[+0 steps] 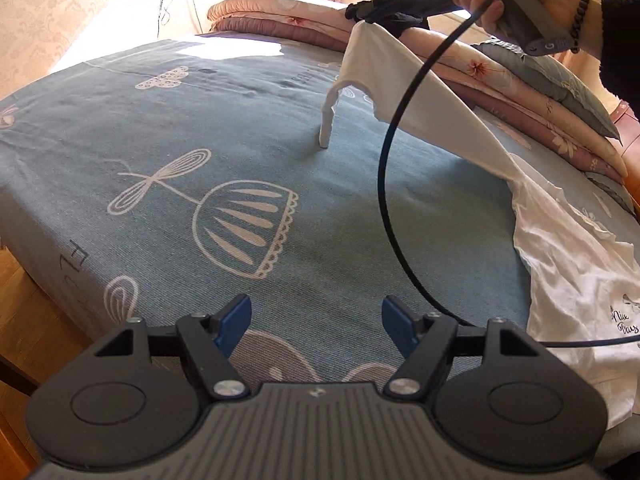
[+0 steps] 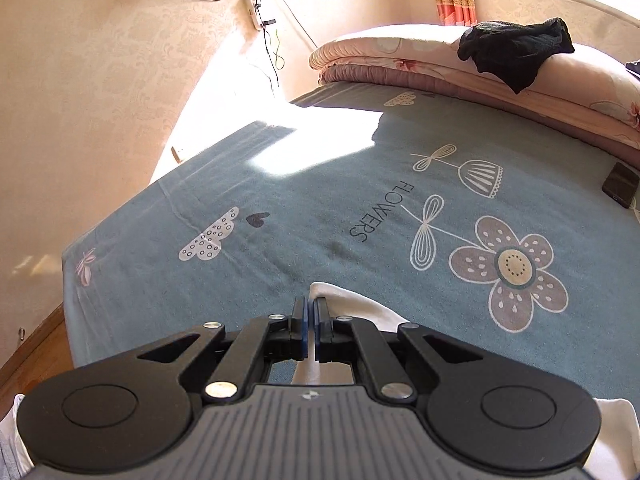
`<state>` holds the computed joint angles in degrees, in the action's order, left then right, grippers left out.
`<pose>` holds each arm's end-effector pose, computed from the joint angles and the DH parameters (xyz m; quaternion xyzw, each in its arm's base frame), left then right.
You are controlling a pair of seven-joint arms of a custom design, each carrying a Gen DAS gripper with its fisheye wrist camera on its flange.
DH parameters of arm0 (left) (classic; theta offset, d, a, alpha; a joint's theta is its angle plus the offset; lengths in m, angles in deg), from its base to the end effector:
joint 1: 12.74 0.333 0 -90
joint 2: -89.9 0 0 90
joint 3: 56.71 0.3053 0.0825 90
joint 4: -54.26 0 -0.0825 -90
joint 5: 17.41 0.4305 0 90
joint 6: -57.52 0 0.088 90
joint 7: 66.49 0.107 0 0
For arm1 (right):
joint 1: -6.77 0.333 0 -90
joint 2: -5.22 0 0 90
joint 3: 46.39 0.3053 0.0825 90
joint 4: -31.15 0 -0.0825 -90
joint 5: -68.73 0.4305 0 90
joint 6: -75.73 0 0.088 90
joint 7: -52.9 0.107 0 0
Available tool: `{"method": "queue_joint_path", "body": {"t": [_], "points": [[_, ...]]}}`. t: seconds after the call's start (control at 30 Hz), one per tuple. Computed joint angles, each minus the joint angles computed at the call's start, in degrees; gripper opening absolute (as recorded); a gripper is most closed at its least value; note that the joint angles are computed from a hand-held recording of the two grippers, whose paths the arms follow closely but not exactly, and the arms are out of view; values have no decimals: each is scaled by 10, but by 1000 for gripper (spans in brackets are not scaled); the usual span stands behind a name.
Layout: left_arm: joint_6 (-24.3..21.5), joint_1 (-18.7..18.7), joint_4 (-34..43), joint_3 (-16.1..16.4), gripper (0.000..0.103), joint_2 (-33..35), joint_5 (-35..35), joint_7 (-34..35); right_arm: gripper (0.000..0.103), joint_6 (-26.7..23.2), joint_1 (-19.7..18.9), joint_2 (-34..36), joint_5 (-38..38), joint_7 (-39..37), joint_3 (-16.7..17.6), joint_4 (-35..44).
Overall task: Fold clothes
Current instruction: 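Grasp the sleeve by the 'OH,YES!' print with the right gripper and lift it, then lay the sleeve out flat on the bed and open the right gripper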
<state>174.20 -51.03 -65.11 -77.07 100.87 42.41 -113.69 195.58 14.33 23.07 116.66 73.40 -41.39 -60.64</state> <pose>0.3544 -0.4855 0.3016 -0.8438 0.3593 -0.2555 0.3060 0.6926 0.1851 0.4586 -0.8906 0.2350 0.0314 0.3880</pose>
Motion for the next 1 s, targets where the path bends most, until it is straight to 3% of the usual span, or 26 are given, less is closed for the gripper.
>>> {"method": "queue_joint_path", "body": {"t": [0.1,0.4,0.8,1.0], "points": [[4,1,0,0,72,0,0,6,13,-6,-2,10,7,7,2,7],[2,-4,31,2,72,17,3,44,14,-25,-39,-18,6,-37,-23,-5],[9,-26,137,18,72,79,14,163,22,-176,-186,-33,81,-81,-87,72],[32,-42,213,34,72,131,12,254,26,-203,-263,-16,89,-114,-118,104]]}}
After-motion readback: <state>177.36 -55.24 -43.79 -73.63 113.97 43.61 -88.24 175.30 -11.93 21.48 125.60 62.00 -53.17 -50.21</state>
